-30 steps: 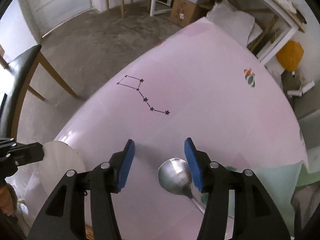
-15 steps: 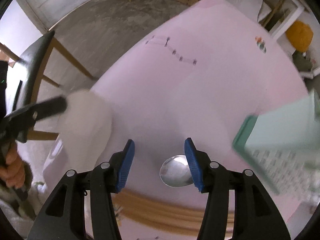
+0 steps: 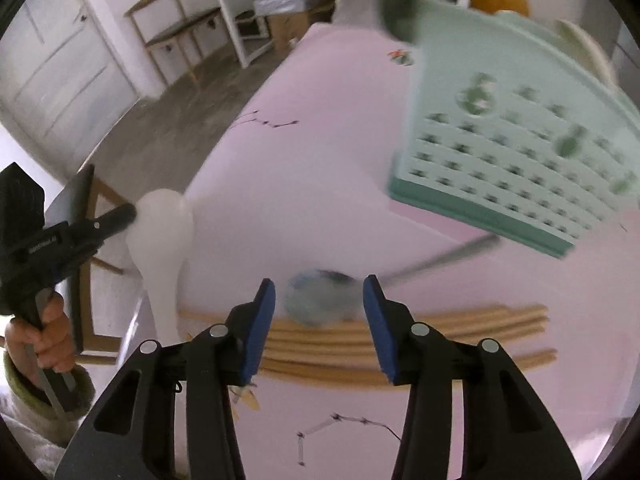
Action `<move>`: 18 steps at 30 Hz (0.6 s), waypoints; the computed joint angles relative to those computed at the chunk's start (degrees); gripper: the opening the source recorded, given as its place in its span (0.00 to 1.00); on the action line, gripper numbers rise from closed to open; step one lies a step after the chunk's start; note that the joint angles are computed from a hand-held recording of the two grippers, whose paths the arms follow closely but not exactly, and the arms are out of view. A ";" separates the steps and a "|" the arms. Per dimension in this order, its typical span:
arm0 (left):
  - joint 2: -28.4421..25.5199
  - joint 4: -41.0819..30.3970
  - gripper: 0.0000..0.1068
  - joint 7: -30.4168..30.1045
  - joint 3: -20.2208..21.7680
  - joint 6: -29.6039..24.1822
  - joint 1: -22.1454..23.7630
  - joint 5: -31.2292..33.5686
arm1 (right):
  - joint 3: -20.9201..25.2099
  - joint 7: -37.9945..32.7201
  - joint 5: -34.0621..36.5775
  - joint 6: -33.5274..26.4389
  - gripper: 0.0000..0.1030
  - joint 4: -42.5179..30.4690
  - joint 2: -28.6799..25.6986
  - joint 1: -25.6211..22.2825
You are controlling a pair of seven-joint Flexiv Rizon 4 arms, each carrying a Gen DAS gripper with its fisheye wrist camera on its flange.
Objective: Organize utensils
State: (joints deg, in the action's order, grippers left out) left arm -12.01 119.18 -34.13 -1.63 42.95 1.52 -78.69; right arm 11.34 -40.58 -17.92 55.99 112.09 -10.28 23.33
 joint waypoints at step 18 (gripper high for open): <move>1.47 1.56 0.00 1.24 -0.77 4.76 -3.12 -2.49 | -1.67 10.56 2.30 6.95 0.20 10.85 4.82 -5.59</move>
State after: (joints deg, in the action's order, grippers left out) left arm -10.54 120.74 -32.89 -2.40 47.72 -1.60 -81.19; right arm 9.67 -30.03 -15.62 62.94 122.94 -5.46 17.74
